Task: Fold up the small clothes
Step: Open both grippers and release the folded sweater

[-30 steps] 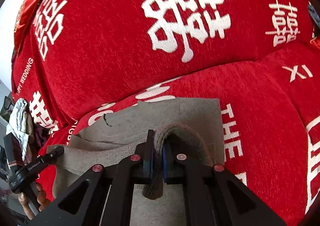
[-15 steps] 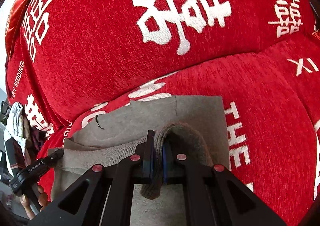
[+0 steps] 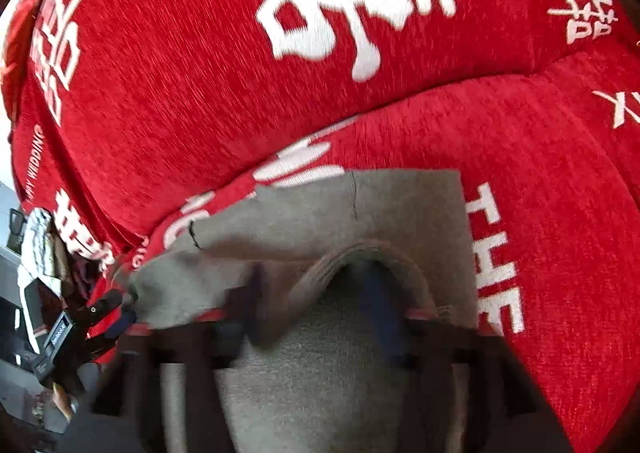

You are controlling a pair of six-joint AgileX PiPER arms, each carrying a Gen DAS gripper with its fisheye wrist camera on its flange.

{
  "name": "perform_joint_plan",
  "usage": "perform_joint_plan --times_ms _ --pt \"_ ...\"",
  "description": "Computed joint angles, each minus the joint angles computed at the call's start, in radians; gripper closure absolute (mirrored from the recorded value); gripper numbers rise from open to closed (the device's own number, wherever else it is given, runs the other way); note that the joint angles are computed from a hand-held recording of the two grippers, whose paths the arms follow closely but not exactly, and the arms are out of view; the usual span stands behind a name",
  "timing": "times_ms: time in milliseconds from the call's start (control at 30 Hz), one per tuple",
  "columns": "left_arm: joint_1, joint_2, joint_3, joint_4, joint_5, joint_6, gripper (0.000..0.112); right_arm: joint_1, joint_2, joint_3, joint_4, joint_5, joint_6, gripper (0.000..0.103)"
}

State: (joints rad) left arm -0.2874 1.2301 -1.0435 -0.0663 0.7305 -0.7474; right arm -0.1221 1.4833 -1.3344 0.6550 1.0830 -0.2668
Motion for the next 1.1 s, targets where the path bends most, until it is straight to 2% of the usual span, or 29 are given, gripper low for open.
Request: perform_joint_plan --times_ms 67,167,367,533,633,800,900,1000,1100 --pt "0.037 -0.028 0.010 -0.086 0.010 0.089 0.013 -0.030 -0.030 0.008 0.011 0.004 -0.017 0.026" --pt "0.016 -0.051 0.006 -0.048 0.033 0.091 0.013 -0.041 -0.048 0.008 0.002 0.013 -0.043 0.026" --pt "-0.052 0.052 -0.078 -0.063 0.084 0.135 0.013 0.106 -0.053 -0.018 -0.121 -0.009 -0.063 0.026" --pt "-0.122 0.155 -0.156 0.052 0.115 0.077 0.013 0.258 0.008 -0.059 -0.325 -0.071 -0.014 0.026" --pt "-0.115 0.192 -0.173 0.107 0.136 0.053 0.013 0.249 0.079 -0.086 -0.353 -0.055 -0.004 0.026" --pt "-0.156 0.245 -0.194 0.259 0.179 0.045 0.013 0.211 0.085 -0.045 -0.324 -0.117 -0.049 0.027" --pt "-0.181 0.275 -0.219 0.320 0.207 0.019 0.013 0.261 0.086 -0.043 -0.448 -0.157 0.040 0.027" --pt "-0.172 0.290 -0.245 0.318 0.236 0.019 0.013 0.293 0.119 -0.098 -0.562 -0.123 0.152 0.025" --pt "-0.229 0.276 -0.262 0.395 0.306 -0.040 0.013 0.264 0.087 -0.110 -0.548 -0.072 0.194 0.025"
